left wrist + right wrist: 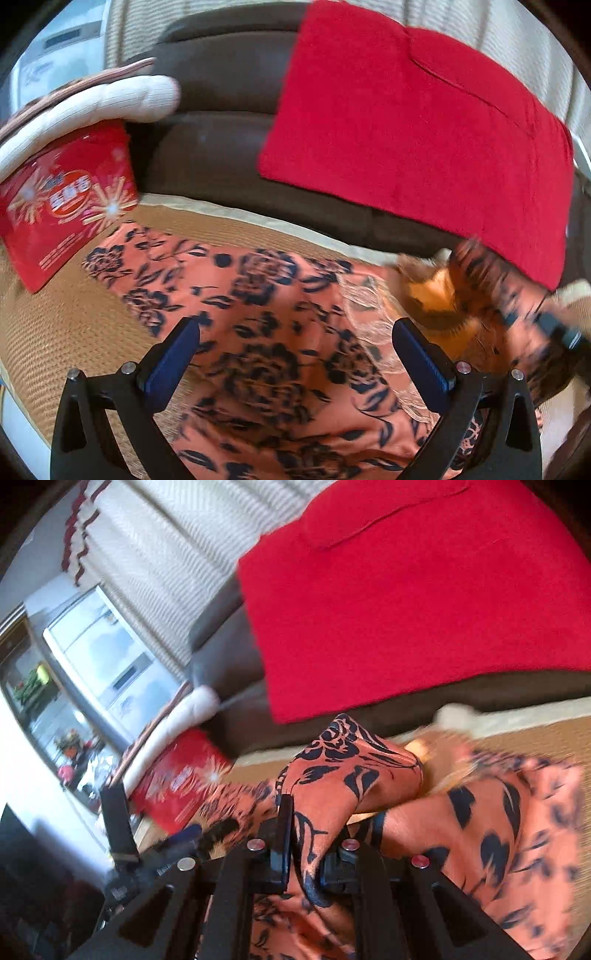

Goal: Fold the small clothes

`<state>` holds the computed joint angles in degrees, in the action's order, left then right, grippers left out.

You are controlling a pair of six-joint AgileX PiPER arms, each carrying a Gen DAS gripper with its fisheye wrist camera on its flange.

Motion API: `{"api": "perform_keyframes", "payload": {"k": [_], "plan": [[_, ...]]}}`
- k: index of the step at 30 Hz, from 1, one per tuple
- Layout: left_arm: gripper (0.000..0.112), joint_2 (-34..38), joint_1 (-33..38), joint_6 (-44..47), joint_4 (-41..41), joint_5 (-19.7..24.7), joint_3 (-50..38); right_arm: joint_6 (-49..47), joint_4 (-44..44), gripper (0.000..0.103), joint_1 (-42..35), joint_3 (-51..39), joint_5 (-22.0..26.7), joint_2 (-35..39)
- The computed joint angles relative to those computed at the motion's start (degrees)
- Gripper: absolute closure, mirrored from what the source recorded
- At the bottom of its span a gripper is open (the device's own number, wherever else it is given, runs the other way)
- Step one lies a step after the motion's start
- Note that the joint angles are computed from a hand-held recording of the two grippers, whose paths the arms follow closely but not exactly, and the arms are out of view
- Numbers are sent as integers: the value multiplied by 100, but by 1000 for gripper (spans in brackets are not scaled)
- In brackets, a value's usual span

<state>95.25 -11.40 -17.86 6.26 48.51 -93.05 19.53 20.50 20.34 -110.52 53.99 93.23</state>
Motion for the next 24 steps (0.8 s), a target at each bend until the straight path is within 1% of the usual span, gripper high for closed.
{"api": "perform_keyframes", "payload": {"k": [2,3,4,6,8,11,13,15,17,18,21,24], "plan": [[9,-149,115,-130,172,-234,169,129,-13,88,198,-15,110,211],[9,-212,125,-198,289,-314,234,253,-27,88,283,-162,380,414],[9,-279,115,-283,469,-404,300,422,-69,88,351,-507,679,613],[9,-377,52,-464,800,-491,366,536,-94,87,351,-819,1119,855],[9,-408,-19,-670,1116,-526,353,539,-305,87,485,-1207,1393,1119],[9,-495,-132,-942,1519,-546,393,397,-432,87,581,-1092,1263,1012],[9,-528,-198,-1107,1753,-568,409,289,-273,86,561,-895,1028,880],[9,-556,-222,-1261,1970,-640,482,262,-262,85,585,-979,1000,899],[9,-585,-230,-1328,2036,-615,470,165,-129,85,536,-1034,1041,951],[9,-595,-216,-1360,2053,-612,470,164,-115,85,573,-1074,968,1041],[9,-613,-182,-1562,2219,-577,469,40,-17,85,517,-977,914,993],[9,-650,-168,-1934,2607,-529,500,-56,64,85,484,-832,768,924]]}}
